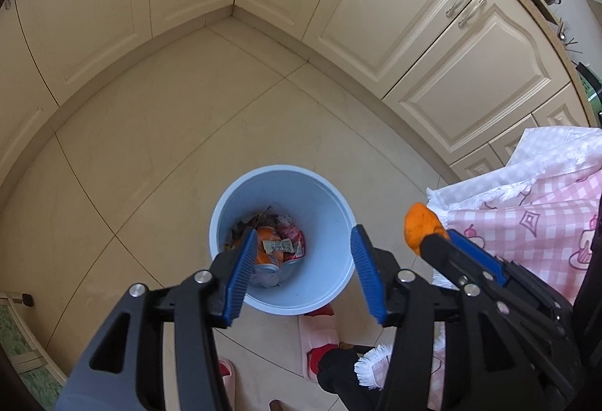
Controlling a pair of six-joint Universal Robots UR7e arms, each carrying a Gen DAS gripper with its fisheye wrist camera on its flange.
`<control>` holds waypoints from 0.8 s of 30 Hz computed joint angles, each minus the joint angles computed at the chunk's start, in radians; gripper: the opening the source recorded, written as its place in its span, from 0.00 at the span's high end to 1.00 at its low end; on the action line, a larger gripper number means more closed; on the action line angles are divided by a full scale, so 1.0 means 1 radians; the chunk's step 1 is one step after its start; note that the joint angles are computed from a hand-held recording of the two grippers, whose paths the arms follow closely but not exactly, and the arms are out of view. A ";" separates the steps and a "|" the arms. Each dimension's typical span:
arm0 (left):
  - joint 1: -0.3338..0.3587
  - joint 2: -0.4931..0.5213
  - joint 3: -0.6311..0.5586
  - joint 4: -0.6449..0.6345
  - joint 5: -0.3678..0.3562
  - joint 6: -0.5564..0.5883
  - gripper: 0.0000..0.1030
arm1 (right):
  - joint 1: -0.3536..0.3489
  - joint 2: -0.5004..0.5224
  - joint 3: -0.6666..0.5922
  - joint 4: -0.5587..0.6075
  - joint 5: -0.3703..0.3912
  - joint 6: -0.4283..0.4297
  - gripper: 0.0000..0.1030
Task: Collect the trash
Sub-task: 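Open both grippers to drop the wrapper and peel into the bucket, then move both open tools back over the table toward the snack bags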
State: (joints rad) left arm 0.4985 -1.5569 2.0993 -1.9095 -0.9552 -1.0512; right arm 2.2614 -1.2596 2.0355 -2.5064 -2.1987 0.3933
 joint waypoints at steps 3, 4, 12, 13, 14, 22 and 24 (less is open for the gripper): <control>-0.022 -0.008 -0.014 0.031 0.038 -0.022 0.51 | 0.008 0.015 -0.013 -0.025 -0.014 -0.013 0.74; -0.028 -0.012 -0.018 0.043 0.047 -0.031 0.50 | 0.011 0.018 -0.015 -0.042 -0.017 -0.019 0.74; -0.074 -0.036 -0.050 0.111 0.087 -0.079 0.49 | 0.045 0.022 -0.042 -0.036 -0.038 -0.034 0.71; -0.083 -0.038 -0.055 0.117 0.089 -0.083 0.49 | 0.052 0.013 -0.041 -0.032 -0.043 -0.034 0.71; -0.093 -0.039 -0.061 0.123 0.091 -0.088 0.49 | 0.062 0.005 -0.045 -0.022 -0.049 -0.030 0.71; -0.208 -0.028 -0.143 0.189 0.131 -0.123 0.49 | 0.169 -0.072 -0.089 0.075 -0.145 0.031 0.66; -0.256 -0.022 -0.178 0.214 0.154 -0.136 0.49 | 0.213 -0.107 -0.109 0.113 -0.179 0.055 0.58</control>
State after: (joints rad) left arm 0.2427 -1.5785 1.9213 -1.6953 -0.8013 -1.1874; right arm 2.4740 -1.3663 1.9263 -2.3934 -2.3782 0.4480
